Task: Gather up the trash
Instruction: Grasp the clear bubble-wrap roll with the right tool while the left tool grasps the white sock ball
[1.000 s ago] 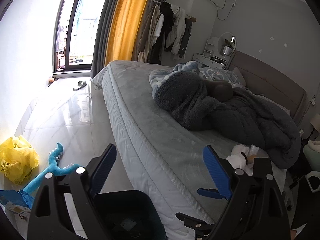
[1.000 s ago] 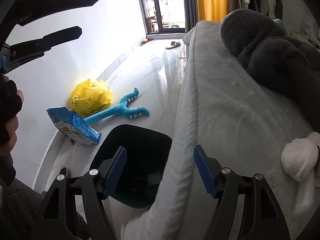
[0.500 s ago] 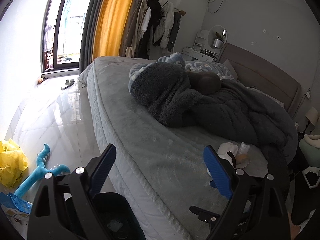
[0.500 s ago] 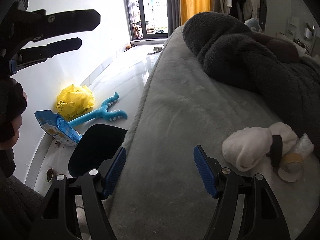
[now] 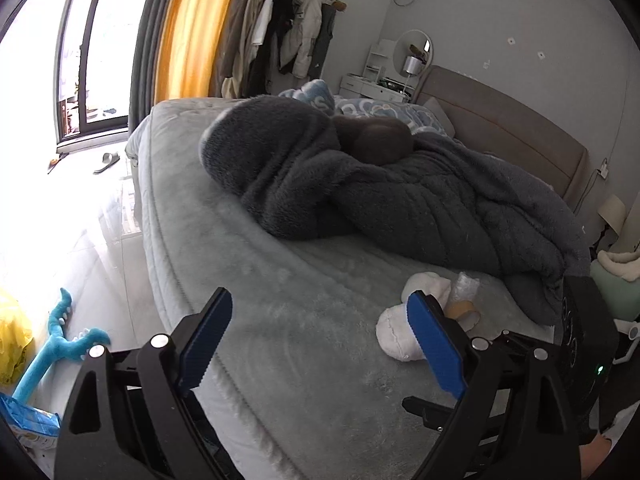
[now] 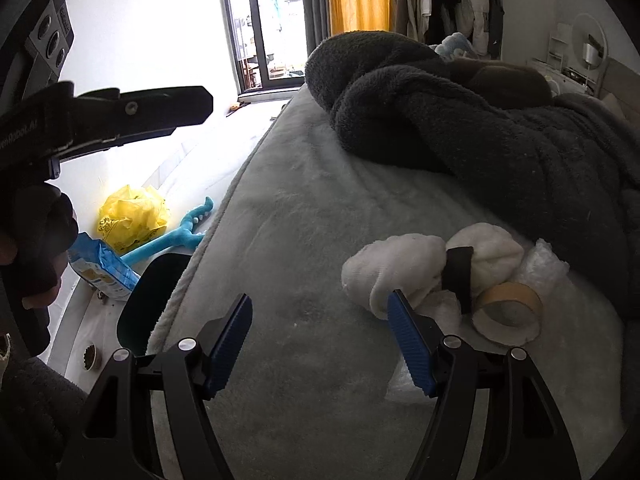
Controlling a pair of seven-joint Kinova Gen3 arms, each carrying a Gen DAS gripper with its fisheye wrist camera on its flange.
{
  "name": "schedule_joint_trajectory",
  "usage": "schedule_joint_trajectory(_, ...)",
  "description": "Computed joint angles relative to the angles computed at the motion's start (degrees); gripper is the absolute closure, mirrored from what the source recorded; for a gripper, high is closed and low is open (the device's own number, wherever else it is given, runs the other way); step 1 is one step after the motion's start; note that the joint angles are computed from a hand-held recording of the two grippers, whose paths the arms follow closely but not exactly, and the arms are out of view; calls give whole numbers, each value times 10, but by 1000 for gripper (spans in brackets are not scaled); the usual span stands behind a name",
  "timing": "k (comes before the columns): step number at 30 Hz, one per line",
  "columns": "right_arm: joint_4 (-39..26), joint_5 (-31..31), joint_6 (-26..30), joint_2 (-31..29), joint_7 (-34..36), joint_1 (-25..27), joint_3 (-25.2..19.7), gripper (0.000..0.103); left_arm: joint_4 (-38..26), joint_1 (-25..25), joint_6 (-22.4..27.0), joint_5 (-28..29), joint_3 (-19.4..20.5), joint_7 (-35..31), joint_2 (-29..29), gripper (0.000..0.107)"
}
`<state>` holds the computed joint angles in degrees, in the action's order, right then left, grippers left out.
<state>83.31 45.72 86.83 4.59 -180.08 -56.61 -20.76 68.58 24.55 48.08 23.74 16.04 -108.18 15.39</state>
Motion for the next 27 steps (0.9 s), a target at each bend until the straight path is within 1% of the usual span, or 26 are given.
schedule_joint_trajectory(6,46,-21,-13,-34,-30,17,-11,32,-24,21,17,-8,5,17,27,16)
schedule_joint_trajectory(12,73,-30,-7,-55,-44,37,-31,32,-44,44,31,-20,8,36,50,16)
schedule_joint_trajectory(15,85,-37,-5,-66,-50,48,-39,32,-52,56,38,-27,11,35,60,15)
schedule_joint_trajectory(20,122,-66,-36,-100,-70,80,-48,32,-67,74,54,-35,14,37,81,15)
schedule_joint_trajectory(26,153,-90,-53,-125,-80,115,-75,47,-79,91,74,-34,16,42,103,15)
schedule_joint_trajectory(27,158,-90,-56,-129,-83,119,-80,48,-80,94,75,-36,15,45,105,15)
